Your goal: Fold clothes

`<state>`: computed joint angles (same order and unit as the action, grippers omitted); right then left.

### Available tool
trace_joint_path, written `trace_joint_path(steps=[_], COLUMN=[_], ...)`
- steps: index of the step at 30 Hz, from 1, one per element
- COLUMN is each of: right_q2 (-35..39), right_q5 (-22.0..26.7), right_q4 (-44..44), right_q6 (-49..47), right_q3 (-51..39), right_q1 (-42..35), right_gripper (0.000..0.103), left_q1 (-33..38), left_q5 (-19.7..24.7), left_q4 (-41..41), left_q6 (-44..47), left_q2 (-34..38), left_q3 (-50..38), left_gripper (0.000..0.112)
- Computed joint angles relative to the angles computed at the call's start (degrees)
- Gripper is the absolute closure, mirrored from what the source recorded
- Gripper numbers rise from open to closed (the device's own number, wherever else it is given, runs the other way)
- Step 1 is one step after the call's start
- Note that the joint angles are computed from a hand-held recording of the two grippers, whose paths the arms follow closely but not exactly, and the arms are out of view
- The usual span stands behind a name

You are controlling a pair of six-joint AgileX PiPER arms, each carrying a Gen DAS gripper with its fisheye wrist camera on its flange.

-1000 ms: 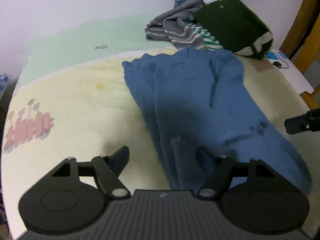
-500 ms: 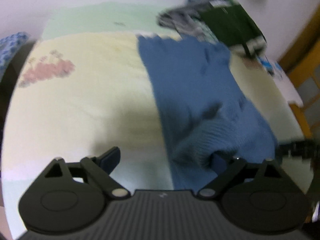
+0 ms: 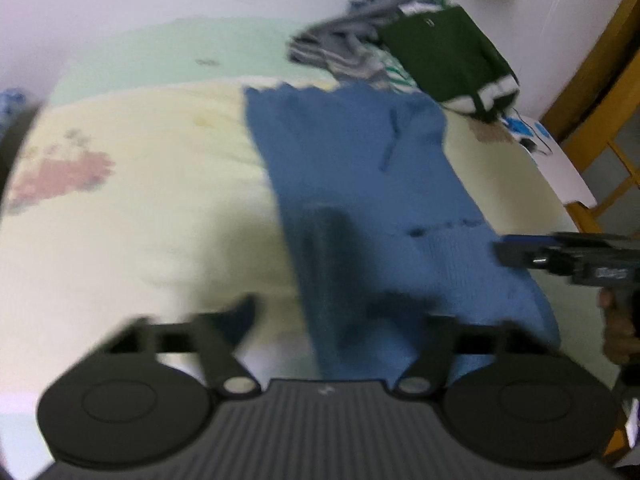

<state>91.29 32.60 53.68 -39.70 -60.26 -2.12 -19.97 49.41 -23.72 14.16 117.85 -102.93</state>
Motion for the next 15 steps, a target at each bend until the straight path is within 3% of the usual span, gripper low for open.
trace_joint_path(steps=[1,2,6,8,10,15], right_q2=[1.0,1.7,-2.8,-2.4,-0.7,4.2], right_q5=[0.4,0.6,-3.6,-4.8,-5.3,-12.7], right_q4=[-2.0,-4.2,-2.5,0.3,3.7,11.3], right_q6=[0.8,2.1,2.5,1.3,-1.4,-9.9], right_q3=[-1.1,-2.1,1.2,2.3,2.6,2.8], right_q1=[0.6,1.1,-0.4,-1.7,-2.5,1.0], right_gripper=[0.089,0.092,0.093,0.093,0.093,0.088], left_q1=[-0.7,-2.1,-4.8,-4.9,-5.2,-4.1], left_q5=[0.6,-0.7,-4.2,-6.0,-3.9,-7.3], left_q4=[-0.3,1.6,6.7,8.3,12.5,10.9], left_q6=[0.8,0.5,-0.6,-2.7,-7.5,-7.3], left_q2=[1.0,1.1,0.4,1.1,5.1,3.2], left_q3=[-1.1,-0.9,-0.9,-1.6,-5.9,-2.2], left_gripper=[0.086,0.087,0.103,0.1,0.085,0.081])
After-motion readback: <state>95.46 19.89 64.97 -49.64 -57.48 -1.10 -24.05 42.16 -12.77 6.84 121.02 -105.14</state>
